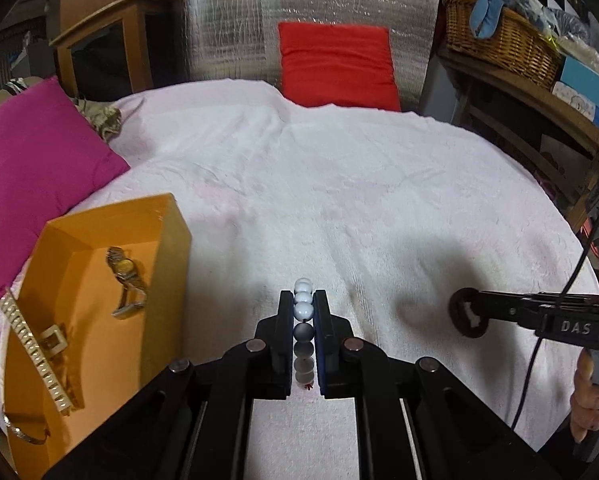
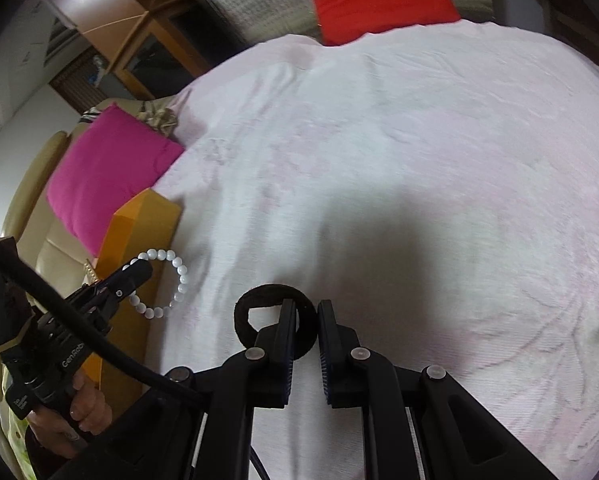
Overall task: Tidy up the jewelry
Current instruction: 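Carry the white bracelet and hair tie over the orange box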
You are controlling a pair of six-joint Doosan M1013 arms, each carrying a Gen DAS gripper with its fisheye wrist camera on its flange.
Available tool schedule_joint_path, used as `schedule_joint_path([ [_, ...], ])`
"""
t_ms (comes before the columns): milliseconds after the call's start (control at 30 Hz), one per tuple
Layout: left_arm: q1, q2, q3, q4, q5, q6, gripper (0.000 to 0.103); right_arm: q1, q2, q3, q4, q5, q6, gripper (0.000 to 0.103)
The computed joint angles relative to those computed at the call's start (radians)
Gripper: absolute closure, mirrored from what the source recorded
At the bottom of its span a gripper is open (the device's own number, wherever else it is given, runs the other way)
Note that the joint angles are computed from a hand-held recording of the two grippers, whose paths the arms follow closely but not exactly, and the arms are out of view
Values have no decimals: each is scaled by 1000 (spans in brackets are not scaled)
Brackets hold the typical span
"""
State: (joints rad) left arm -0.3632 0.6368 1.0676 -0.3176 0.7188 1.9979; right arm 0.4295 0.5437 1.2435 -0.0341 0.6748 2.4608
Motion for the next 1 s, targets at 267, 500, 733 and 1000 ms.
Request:
schedule_joint_path([
  [267, 14, -59, 79, -9, -137, 13, 94, 28, 22, -37, -33, -66, -29, 91],
  [500, 35, -92, 128, 86, -268, -111, 94, 54, 59, -98, -52, -54, -55, 91],
  [733, 59, -99, 136, 173, -307, -231, 94, 70, 90, -150, -53, -24, -81, 91],
  [1000, 81, -94, 130, 225, -313, -305, 94, 85, 117, -226, -96, 23, -91, 91],
])
